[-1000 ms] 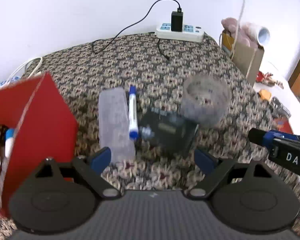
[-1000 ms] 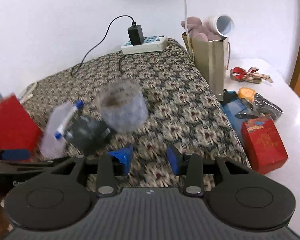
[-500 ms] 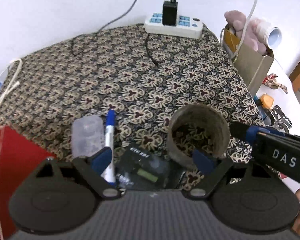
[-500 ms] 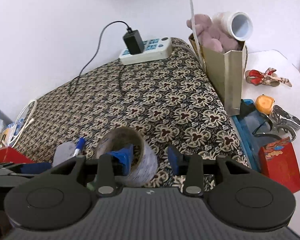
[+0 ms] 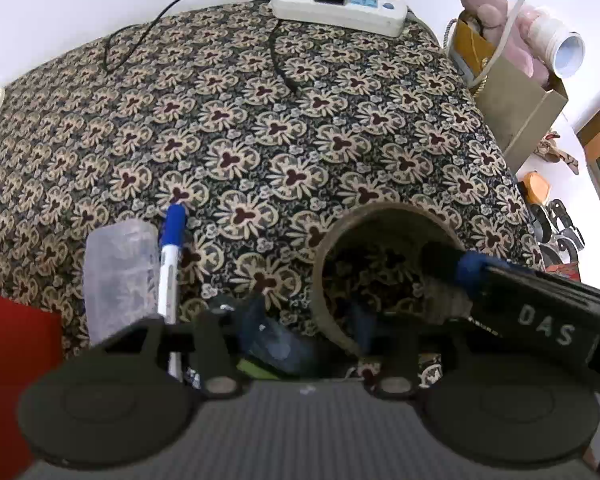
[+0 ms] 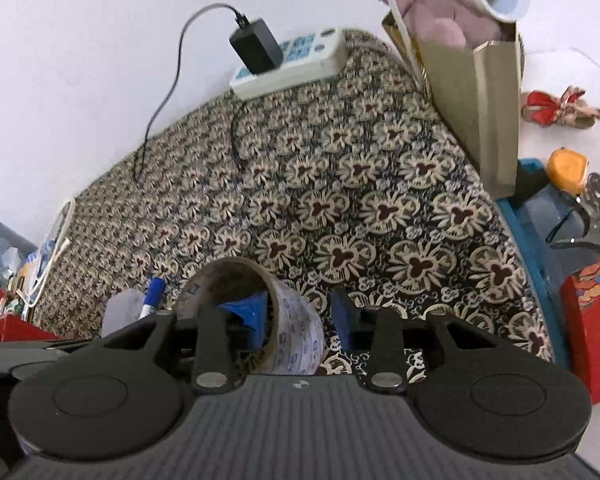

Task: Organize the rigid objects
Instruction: 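Grasp the clear tape roll by its rim with the right tool and lift, then carry the tape roll with the right tool over the red cardboard box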

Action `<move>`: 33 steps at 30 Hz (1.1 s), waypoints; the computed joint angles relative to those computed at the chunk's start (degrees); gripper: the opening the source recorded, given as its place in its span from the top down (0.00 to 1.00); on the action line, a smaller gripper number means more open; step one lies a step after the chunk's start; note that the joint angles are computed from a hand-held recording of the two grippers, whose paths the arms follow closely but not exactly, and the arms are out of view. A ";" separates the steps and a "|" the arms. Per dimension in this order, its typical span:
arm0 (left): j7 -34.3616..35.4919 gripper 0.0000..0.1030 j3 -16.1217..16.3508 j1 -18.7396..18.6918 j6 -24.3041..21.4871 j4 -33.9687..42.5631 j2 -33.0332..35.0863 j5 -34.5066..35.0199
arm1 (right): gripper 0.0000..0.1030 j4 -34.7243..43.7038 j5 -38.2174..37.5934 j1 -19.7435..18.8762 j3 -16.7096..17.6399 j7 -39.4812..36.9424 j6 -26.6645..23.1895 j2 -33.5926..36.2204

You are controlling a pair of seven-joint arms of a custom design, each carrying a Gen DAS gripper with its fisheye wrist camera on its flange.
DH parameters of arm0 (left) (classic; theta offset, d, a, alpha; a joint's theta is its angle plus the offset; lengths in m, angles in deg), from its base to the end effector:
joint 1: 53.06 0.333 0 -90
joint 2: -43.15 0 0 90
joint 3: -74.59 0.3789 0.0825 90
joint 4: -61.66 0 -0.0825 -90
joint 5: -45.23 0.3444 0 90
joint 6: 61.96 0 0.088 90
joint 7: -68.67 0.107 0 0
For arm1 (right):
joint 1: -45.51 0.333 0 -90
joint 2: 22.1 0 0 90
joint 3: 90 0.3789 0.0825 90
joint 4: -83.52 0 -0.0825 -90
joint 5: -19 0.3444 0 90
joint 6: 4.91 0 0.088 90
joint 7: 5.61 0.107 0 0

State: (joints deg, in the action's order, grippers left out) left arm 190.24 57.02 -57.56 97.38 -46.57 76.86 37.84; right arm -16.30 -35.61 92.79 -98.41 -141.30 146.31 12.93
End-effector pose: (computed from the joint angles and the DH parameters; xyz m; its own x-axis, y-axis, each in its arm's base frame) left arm 0.6359 -0.2183 0.3200 -0.6858 -0.7255 0.0580 -0.6881 0.6203 -0.3764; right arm 0.5157 0.4655 0.3278 -0.5936 -0.6910 -0.4124 -0.5078 0.7192 -0.4743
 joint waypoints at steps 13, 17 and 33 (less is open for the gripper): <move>1.43 0.84 -0.51 0.36 -1.68 -0.07 -0.60 -1.11 | 1.00 -0.16 -4.98 1.13 -2.05 7.44 3.59 0.68; 2.97 0.84 -1.21 1.17 -0.77 -2.31 -2.58 -1.56 | 1.00 -0.60 -5.87 1.72 -1.65 8.75 2.39 -0.13; 25.29 0.90 -9.25 12.04 1.55 -16.60 -17.65 -22.98 | 1.00 -1.05 -8.11 4.07 5.85 7.35 -9.48 -6.24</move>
